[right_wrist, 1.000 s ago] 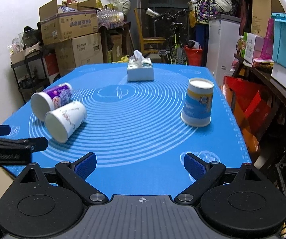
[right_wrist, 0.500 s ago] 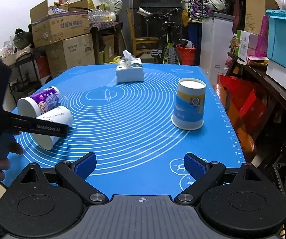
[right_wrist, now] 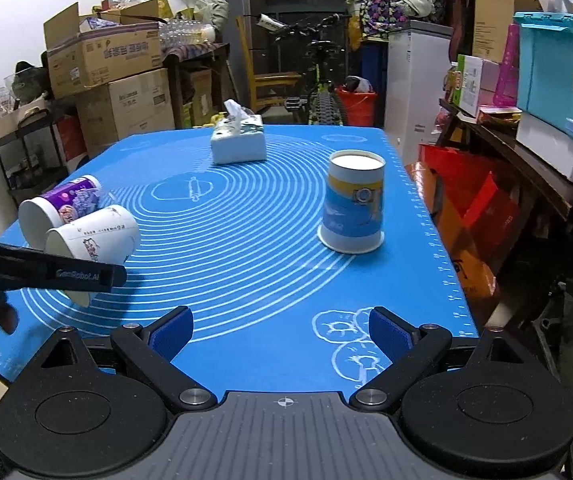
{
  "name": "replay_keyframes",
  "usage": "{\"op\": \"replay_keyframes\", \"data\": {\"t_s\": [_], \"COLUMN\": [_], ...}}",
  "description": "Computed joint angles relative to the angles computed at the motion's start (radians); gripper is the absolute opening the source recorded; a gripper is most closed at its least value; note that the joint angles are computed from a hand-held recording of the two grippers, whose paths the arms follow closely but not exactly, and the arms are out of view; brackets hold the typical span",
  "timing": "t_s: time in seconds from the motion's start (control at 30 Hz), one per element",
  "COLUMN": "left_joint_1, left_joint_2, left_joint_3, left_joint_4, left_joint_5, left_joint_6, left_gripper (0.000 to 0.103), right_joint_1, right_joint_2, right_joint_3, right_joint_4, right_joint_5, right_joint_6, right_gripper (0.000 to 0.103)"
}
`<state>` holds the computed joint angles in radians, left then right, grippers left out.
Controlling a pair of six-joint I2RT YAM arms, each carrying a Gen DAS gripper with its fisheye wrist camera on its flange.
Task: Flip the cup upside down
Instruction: 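Move the left gripper toward the white ink-drawn cup lying on its side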
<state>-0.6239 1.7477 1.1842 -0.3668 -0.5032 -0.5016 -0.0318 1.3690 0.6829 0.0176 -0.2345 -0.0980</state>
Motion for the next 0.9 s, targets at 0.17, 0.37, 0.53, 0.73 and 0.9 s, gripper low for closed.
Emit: {"op": "replay_keyframes", "data": {"t_s": [0.17, 0.37, 0.53, 0.73, 0.9], "left_joint_1": [-0.058, -0.101, -0.101, -0.116, -0.117], "left_joint_2": [0.028, 0.082, 0.095, 0.071, 0.067], "left_joint_3": [0.029, 0.056, 0.058, 0.042, 0.039], "left_joint_4": [-0.004, -0.001, -0.011, -0.005, -0.009], "left_joint_5": [0.018, 0.032, 0.031, -0.016, -0.020], "left_joint_6": [-0.051, -0.090, -0.110, -0.095, -0.093], "left_gripper": [0.061, 0.062, 0.074, 0.089, 0.092], "right_joint_1": [-0.030, -0.066, -0.079, -0.075, -0.063], "right_joint_2": [-0.006, 0.008, 0.018, 0.018, 0.016], "right_joint_3": [-0.002, 0.002, 0.002, 0.000, 0.002], "right_joint_4": [-0.010, -0.015, -0.014, -0.010, -0.015], "right_joint_5": [-0.002, -0.008, -0.013, -0.014, -0.004], "right_joint_6": [-0.003, -0.010, -0.019, -0.019, -0.016], "right_gripper": [0.095, 0.095, 0.095, 0.095, 0.095]}}
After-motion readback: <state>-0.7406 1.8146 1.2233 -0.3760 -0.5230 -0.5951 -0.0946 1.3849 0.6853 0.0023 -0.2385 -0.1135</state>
